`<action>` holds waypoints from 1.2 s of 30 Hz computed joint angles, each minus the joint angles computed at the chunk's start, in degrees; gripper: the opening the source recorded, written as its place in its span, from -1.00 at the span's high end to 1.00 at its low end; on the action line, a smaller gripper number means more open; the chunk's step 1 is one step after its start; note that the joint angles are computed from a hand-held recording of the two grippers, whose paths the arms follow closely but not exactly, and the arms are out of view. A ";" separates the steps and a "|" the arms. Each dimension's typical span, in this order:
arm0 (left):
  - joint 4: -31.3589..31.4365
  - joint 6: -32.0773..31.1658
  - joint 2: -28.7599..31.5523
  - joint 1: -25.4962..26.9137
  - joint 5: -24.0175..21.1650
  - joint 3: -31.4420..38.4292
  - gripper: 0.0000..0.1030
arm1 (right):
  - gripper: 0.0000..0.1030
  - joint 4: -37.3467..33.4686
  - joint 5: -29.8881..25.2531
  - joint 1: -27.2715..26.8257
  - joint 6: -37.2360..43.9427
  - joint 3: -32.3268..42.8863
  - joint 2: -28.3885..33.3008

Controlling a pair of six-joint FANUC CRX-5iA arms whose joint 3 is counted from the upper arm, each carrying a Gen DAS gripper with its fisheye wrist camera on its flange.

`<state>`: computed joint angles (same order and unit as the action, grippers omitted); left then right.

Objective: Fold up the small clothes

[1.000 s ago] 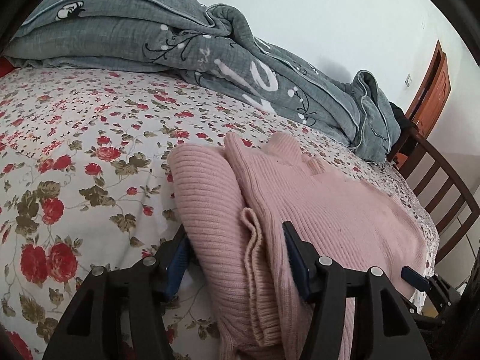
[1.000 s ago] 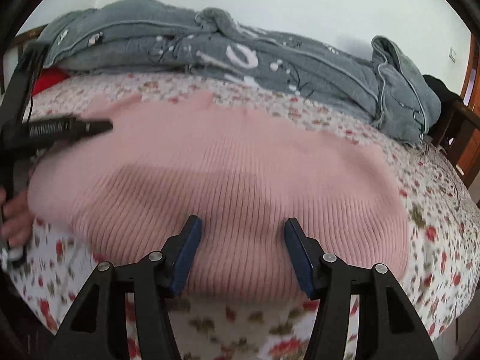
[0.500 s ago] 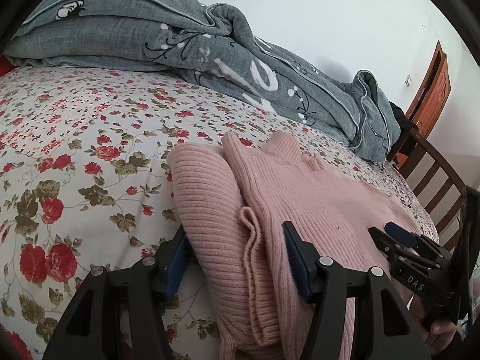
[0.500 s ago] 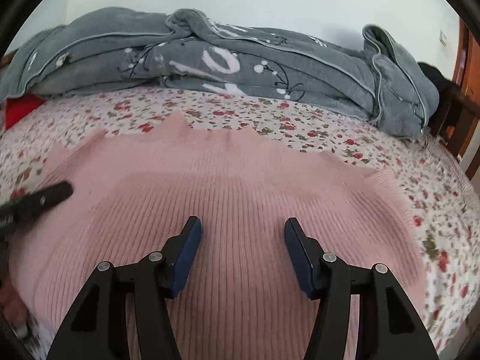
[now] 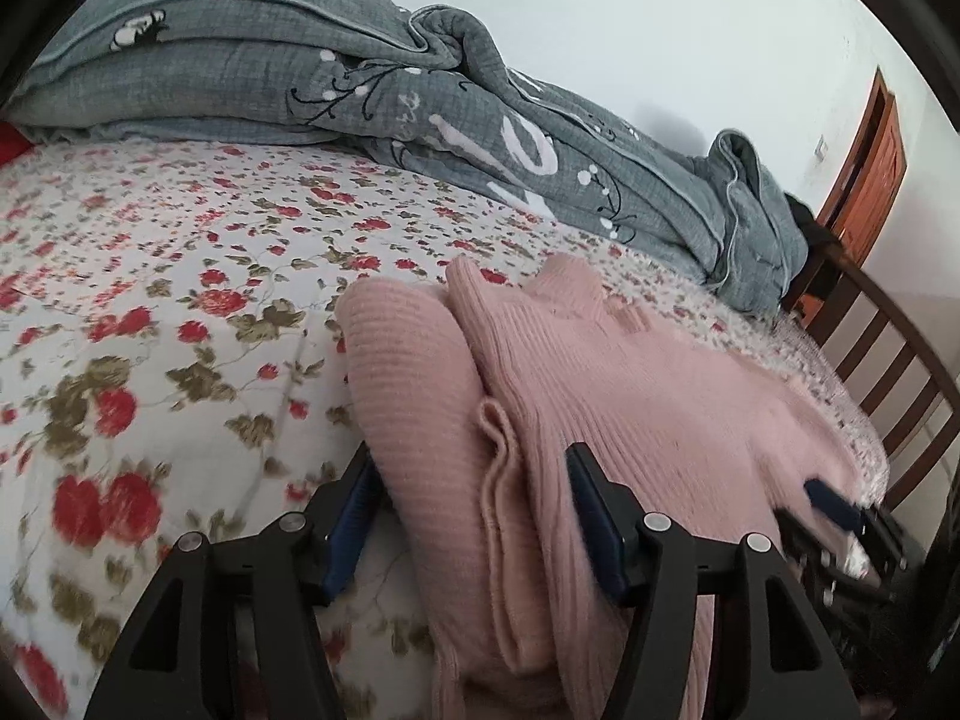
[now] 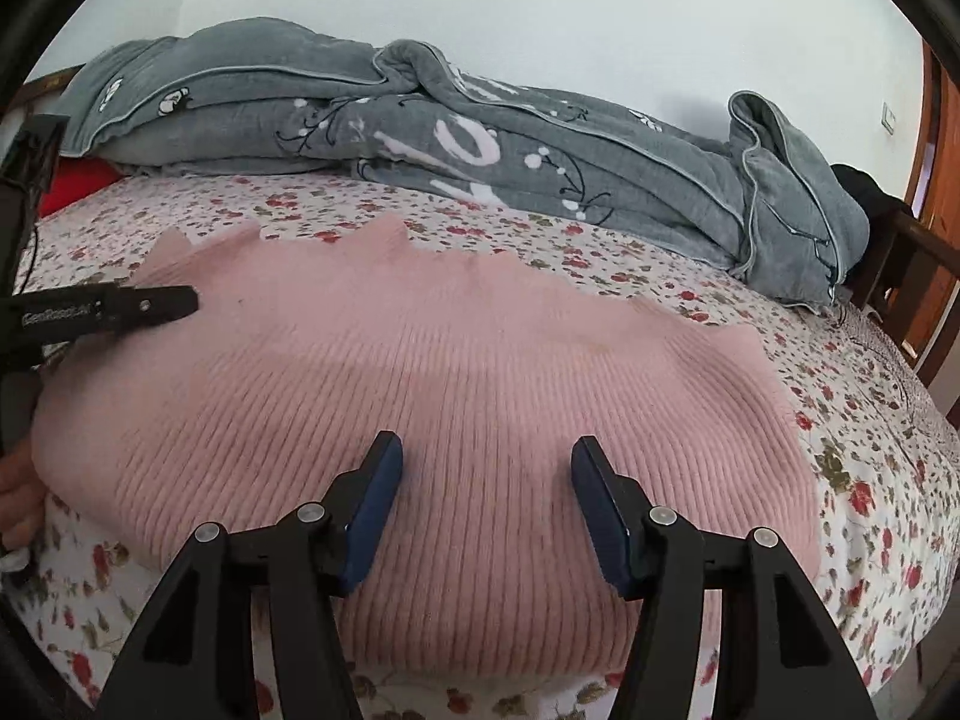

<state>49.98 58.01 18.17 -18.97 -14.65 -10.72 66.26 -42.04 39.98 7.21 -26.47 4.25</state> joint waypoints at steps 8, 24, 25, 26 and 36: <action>-8.12 14.32 0.74 2.95 -15.71 6.51 -0.26 | -0.15 -3.66 5.57 -3.15 4.85 2.55 1.68; -21.74 36.61 2.12 2.24 -29.30 21.79 0.54 | -0.16 -8.47 15.89 -5.57 16.38 -6.65 -10.53; -22.64 37.61 2.60 1.69 -29.78 23.34 0.55 | -0.16 -6.09 16.76 -6.45 14.21 -8.44 -12.01; -23.62 38.59 3.12 1.12 -30.32 24.97 0.55 | -0.16 -3.92 17.19 -7.39 11.97 -10.26 -13.79; -28.77 48.04 13.33 -6.00 -39.33 46.97 0.56 | -0.17 -2.62 17.02 -16.49 8.13 -18.35 -26.59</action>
<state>21.21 106.05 31.50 -24.97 -53.98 36.26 63.65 -25.02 23.49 15.33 -44.82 -22.34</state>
